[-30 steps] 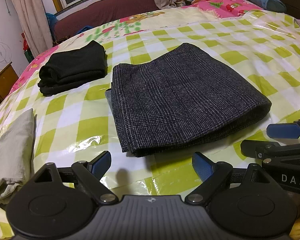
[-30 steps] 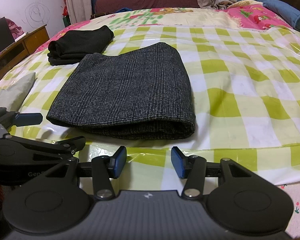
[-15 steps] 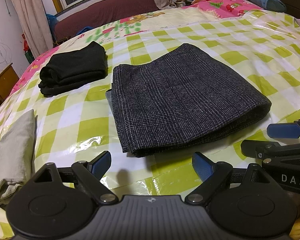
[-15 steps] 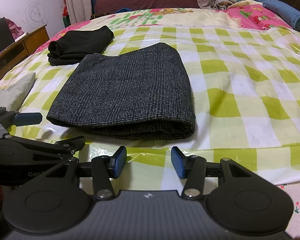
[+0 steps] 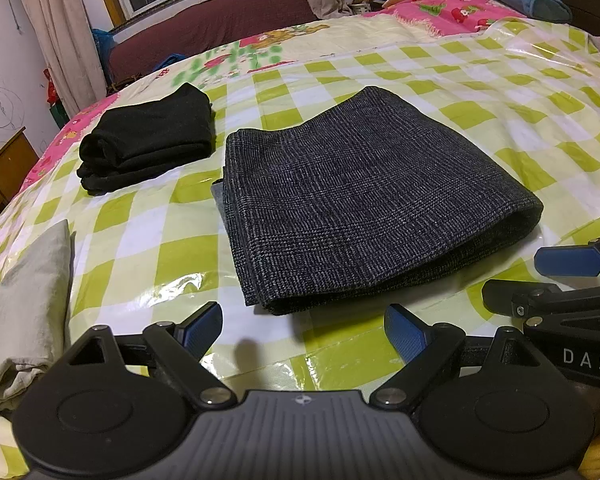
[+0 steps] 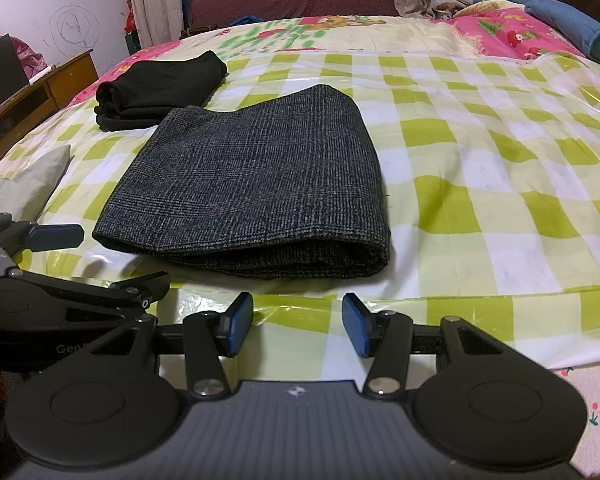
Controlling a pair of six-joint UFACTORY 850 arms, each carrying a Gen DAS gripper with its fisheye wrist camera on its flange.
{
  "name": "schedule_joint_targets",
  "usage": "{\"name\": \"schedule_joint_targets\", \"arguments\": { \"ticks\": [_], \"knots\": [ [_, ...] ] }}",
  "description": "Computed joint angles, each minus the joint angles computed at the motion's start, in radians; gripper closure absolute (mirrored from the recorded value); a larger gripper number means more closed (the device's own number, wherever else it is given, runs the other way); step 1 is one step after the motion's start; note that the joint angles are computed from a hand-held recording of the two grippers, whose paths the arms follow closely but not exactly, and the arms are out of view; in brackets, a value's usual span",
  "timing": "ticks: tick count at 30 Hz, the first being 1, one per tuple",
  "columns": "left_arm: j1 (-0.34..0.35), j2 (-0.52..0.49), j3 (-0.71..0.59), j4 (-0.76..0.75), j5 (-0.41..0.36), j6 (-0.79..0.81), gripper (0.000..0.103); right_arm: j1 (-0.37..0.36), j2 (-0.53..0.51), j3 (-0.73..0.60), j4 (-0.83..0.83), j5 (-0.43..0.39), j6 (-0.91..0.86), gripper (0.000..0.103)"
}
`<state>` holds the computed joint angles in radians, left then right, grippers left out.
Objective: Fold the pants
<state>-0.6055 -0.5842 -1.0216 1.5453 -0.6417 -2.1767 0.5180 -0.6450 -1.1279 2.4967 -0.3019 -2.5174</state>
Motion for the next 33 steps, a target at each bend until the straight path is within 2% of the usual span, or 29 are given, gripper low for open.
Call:
{"name": "schedule_joint_targets", "arguments": {
  "ticks": [33],
  "knots": [
    [0.0, -0.001, -0.003, -0.008, -0.002, 0.013, 0.002, 0.0, -0.001, -0.002, -0.004, 0.002, 0.005, 0.052]
  ]
}}
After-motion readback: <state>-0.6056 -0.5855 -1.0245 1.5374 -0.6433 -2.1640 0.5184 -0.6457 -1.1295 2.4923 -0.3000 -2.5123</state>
